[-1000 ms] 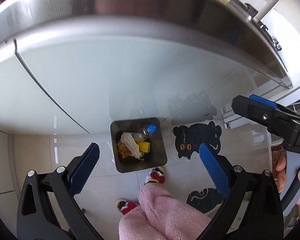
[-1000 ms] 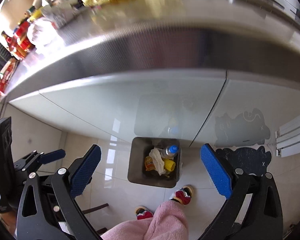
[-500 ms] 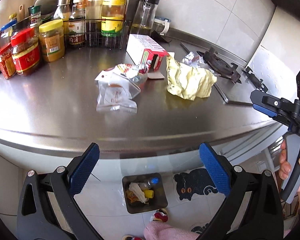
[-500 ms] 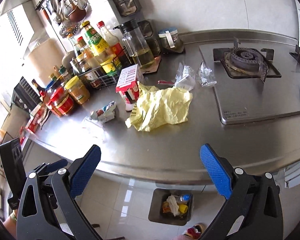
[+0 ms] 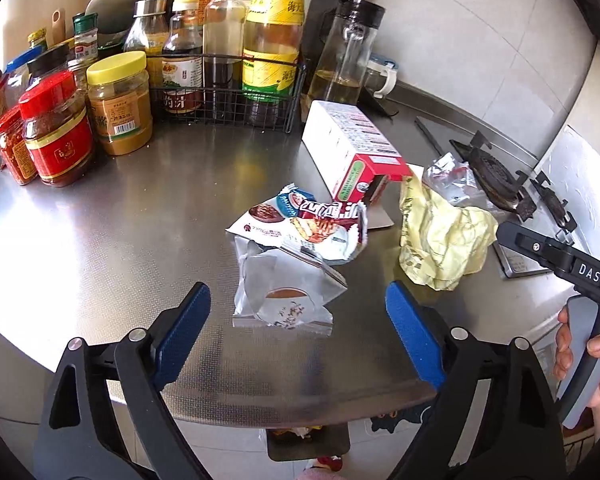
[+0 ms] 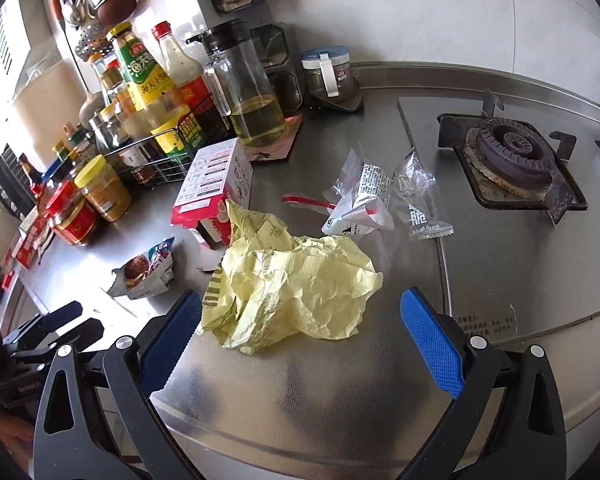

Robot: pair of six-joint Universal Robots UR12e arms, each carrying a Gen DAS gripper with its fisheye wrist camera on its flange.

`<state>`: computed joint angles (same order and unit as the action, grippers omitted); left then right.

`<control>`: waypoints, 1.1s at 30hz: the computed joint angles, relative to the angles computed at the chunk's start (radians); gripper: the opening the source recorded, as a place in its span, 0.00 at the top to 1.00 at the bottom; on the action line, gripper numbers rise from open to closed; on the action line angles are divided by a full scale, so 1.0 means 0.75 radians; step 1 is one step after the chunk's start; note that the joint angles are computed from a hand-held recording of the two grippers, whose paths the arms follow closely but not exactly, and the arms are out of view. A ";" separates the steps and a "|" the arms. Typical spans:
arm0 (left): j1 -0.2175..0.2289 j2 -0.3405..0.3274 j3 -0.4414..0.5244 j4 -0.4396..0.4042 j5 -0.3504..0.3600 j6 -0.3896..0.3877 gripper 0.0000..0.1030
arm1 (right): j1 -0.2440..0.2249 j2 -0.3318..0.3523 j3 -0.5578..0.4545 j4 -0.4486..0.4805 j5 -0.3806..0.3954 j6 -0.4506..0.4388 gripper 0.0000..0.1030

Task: Collect trash
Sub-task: 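Grasp the clear plastic bag with the left tool while the right tool grasps the yellow paper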

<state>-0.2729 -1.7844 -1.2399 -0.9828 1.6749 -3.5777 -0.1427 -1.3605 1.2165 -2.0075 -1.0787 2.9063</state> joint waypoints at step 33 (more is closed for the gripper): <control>-0.036 0.084 -0.070 0.026 -0.179 0.091 0.93 | -0.064 -0.141 0.152 0.030 0.133 -0.092 0.81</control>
<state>-0.2999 -1.7214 -1.2923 -0.9632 1.5410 -3.5091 -0.1910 -1.4661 1.3304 -1.9851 -0.9791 2.8375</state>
